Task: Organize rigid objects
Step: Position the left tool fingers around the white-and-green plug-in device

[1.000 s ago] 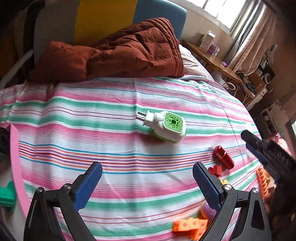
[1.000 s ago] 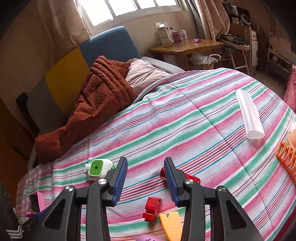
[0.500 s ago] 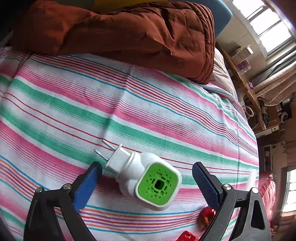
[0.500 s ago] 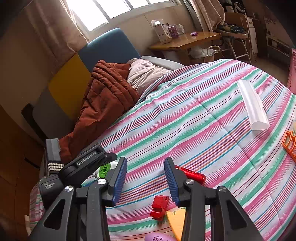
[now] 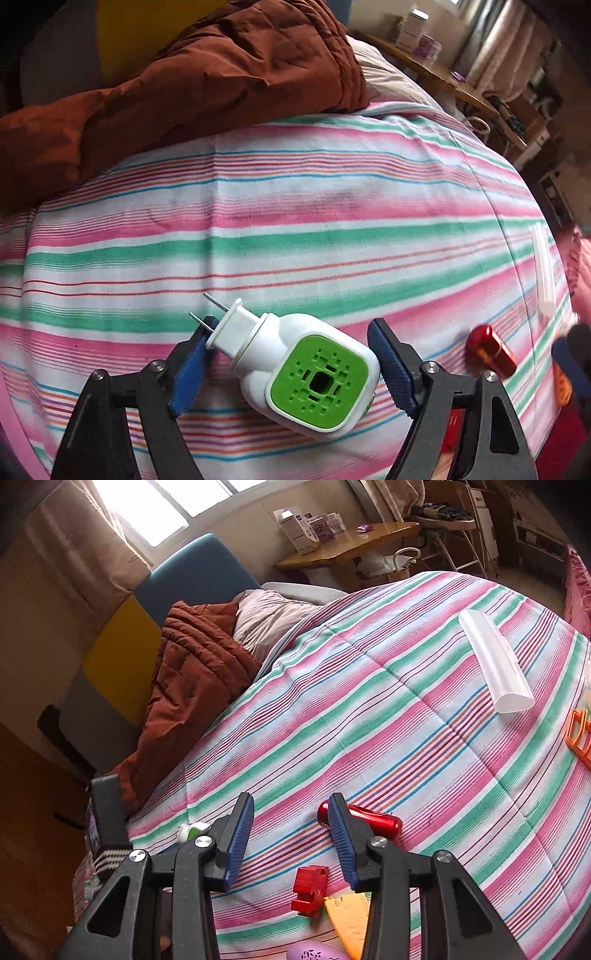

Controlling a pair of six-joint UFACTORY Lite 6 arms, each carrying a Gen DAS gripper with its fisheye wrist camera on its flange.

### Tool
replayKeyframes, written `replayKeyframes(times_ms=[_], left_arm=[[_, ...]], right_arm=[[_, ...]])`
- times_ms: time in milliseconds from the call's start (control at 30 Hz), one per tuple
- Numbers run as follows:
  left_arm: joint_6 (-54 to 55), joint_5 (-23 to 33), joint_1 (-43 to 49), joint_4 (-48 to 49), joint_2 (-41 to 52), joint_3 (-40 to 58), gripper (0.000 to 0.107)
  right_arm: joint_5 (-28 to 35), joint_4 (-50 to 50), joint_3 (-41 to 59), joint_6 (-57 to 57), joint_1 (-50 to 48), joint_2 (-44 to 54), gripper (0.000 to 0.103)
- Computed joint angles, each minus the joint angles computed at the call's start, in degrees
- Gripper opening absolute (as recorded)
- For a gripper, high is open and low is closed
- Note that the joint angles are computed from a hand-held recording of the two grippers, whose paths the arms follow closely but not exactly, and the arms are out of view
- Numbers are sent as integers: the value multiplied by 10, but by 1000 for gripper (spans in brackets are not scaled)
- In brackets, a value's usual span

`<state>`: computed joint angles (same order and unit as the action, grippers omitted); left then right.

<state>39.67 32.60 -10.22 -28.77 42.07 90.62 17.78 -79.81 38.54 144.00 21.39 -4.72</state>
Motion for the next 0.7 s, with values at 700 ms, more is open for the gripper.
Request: replayKeyframes(times_ms=[700], left_arm=[[404, 108, 267, -148, -260, -300, 89]], right_arm=[[28, 46, 16, -52, 1, 35, 42]])
